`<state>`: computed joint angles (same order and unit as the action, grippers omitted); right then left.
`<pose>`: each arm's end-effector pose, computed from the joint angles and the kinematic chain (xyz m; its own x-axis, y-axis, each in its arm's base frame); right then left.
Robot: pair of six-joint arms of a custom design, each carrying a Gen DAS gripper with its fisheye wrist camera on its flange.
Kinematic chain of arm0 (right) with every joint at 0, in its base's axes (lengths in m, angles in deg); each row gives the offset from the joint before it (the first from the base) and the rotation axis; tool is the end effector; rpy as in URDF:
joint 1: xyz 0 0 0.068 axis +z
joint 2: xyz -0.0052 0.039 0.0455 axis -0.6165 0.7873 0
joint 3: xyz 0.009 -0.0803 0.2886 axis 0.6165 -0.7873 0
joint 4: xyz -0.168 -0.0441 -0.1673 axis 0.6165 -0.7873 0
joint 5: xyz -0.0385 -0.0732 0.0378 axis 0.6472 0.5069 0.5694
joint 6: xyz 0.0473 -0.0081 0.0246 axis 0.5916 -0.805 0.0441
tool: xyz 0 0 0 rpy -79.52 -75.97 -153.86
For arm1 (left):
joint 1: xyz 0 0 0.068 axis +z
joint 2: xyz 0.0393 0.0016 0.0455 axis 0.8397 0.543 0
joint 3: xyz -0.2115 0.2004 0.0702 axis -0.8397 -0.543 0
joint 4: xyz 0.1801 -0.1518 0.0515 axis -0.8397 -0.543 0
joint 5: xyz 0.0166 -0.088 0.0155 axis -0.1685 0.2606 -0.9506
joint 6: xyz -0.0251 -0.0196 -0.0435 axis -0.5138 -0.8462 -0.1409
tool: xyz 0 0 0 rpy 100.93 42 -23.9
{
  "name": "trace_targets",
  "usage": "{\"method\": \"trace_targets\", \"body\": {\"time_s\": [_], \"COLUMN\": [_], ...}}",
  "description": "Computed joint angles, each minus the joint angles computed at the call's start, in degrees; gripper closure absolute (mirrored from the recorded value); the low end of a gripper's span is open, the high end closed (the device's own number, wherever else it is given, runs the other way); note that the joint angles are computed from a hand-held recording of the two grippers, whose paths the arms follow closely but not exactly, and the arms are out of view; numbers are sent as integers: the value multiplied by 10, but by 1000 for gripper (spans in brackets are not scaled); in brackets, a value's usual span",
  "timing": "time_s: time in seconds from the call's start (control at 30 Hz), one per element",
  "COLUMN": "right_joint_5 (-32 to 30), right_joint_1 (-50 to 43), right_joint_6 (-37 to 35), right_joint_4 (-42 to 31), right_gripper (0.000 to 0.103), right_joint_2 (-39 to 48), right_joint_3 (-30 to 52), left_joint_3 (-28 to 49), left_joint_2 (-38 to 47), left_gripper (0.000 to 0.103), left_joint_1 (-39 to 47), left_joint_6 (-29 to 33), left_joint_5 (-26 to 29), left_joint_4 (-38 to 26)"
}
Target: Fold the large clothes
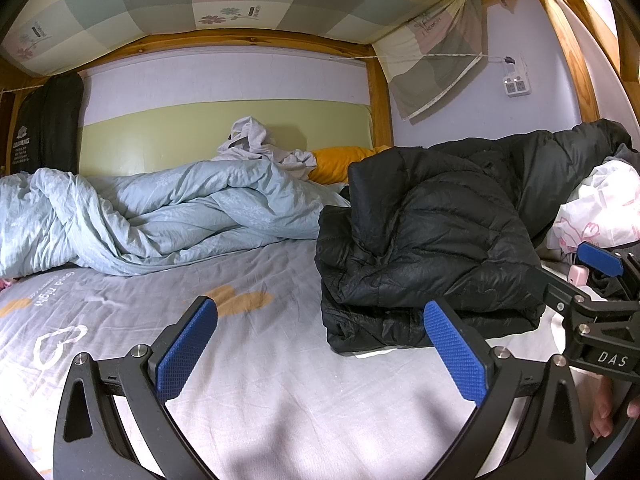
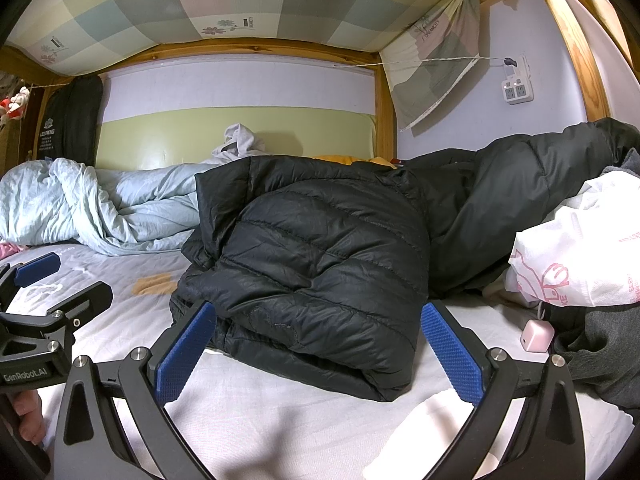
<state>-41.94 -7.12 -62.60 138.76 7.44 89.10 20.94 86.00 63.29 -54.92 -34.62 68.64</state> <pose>0.2303 0.1088 0.1976 -0.1937 -0.0233 -0.9808 0.2457 0.9667 -0.0715 0.3139 0.0170 0.1919 -0.1907 0.1144 -0.9750 0.3965 0.9175 0.0301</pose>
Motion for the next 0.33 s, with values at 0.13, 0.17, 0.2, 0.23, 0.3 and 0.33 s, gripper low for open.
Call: {"method": "trace_targets", "body": {"time_s": [0.13, 0.17, 0.2, 0.23, 0.3, 0.33], "right_joint_5": [2, 1, 3, 4, 5, 6], "right_joint_1": [1, 1, 2, 3, 4, 5], "right_joint_6": [0, 0, 1, 2, 2, 3], "right_joint_4": [0, 1, -1, -2, -2, -3], "right_gripper": [0, 0, 0, 0, 0, 0], "right_joint_2": [0, 1, 0, 0, 0, 0], "right_joint_3": [0, 0, 1, 1, 1, 1], "left_joint_3": [1, 1, 0, 0, 0, 0], "left_joint_2": [1, 1, 0, 0, 0, 1], "left_gripper": [0, 0, 0, 0, 0, 0], "left_joint_1": [0, 0, 0, 1, 0, 1], "left_joint_6": [0, 1, 0, 0, 0, 0], "left_joint_5": [1, 1, 0, 1, 0, 1], "left_joint_4": [0, -1, 0, 0, 0, 1]}}
